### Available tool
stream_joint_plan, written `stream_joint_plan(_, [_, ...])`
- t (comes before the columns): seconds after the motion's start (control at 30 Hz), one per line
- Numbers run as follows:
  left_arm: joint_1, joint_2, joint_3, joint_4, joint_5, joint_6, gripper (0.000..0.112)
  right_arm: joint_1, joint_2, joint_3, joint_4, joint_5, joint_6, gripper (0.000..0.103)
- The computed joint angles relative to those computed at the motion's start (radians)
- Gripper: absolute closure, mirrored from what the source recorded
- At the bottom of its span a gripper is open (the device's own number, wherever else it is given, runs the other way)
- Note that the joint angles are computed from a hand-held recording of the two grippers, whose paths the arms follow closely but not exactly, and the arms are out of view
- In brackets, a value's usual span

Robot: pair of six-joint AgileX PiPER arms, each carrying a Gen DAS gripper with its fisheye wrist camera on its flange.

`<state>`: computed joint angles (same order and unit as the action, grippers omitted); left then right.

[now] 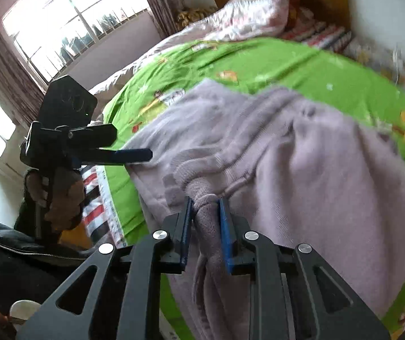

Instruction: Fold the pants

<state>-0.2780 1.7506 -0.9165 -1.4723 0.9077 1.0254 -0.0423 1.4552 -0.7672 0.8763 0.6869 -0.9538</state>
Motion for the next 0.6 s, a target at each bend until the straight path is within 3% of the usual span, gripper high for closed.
stream_joint_plan(0.13, [-0.037,0.015,-0.030,0.007,-0.032,-0.019,0.011,0.140,-0.015,-0.004,-0.215,-0.119,0.191,0.080])
stream_joint_plan(0.23, [-0.071,0.027,-0.062,0.019,-0.062,-0.057,0.011,0.175,-0.032,0.025,-0.223,-0.188,0.200,0.085])
stream_joint_plan(0.37, [-0.073,0.018,-0.077,0.022,-0.044,-0.085,0.011,0.131,-0.177,0.068,-0.078,-0.144,0.081,0.087])
stream_joint_plan(0.47, [-0.054,0.040,-0.103,0.008,0.017,-0.086,0.011,0.136,-0.173,0.078,-0.091,-0.152,0.060,0.087])
stream_joint_plan(0.53, [-0.071,0.071,-0.146,0.027,0.018,-0.116,0.011,0.200,-0.072,0.102,-0.142,-0.239,0.103,0.085])
stream_joint_plan(0.6, [-0.100,0.093,-0.193,0.072,-0.015,-0.170,0.011,0.254,-0.064,0.153,-0.085,-0.352,0.061,0.080])
